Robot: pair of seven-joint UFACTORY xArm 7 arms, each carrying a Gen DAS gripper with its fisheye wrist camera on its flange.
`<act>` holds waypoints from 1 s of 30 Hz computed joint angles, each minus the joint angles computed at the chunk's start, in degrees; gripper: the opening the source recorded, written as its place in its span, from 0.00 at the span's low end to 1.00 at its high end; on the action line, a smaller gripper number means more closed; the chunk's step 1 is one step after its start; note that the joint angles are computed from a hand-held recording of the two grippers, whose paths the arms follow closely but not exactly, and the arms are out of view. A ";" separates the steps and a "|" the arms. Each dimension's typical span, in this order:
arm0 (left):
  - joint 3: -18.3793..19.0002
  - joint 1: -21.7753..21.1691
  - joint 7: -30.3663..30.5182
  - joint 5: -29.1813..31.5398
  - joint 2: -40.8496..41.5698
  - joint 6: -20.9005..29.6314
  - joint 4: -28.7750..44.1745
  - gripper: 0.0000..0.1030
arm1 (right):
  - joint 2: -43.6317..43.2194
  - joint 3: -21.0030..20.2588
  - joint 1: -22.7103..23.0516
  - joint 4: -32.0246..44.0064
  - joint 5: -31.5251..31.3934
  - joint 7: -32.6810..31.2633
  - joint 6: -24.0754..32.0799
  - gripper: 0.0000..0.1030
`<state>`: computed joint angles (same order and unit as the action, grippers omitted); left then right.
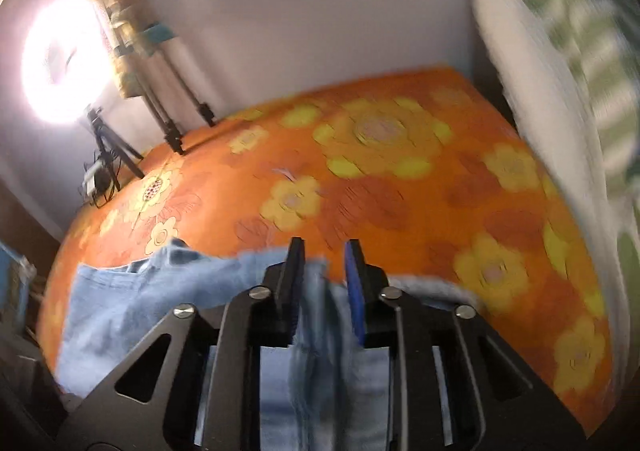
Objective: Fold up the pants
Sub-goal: 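Fold the lifted jeans half over with both grippers and lay it down, then open both grippers and move them to the folded jeans edge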
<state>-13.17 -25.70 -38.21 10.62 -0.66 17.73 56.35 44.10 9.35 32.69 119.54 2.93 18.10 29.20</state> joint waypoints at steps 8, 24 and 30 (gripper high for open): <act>-1.30 -0.67 3.60 2.16 -1.65 -0.20 0.58 0.28 | -21.56 9.50 -8.60 -34.04 13.85 -8.71 -3.28 0.39; -2.27 4.66 -2.34 3.85 -24.39 9.58 -12.04 0.35 | -31.50 -1.05 2.54 -44.88 -7.93 10.41 2.16 0.01; -1.80 12.00 -5.28 1.74 -41.17 19.11 -21.62 0.35 | -32.59 5.11 -2.72 -44.56 -0.53 3.82 -7.21 0.04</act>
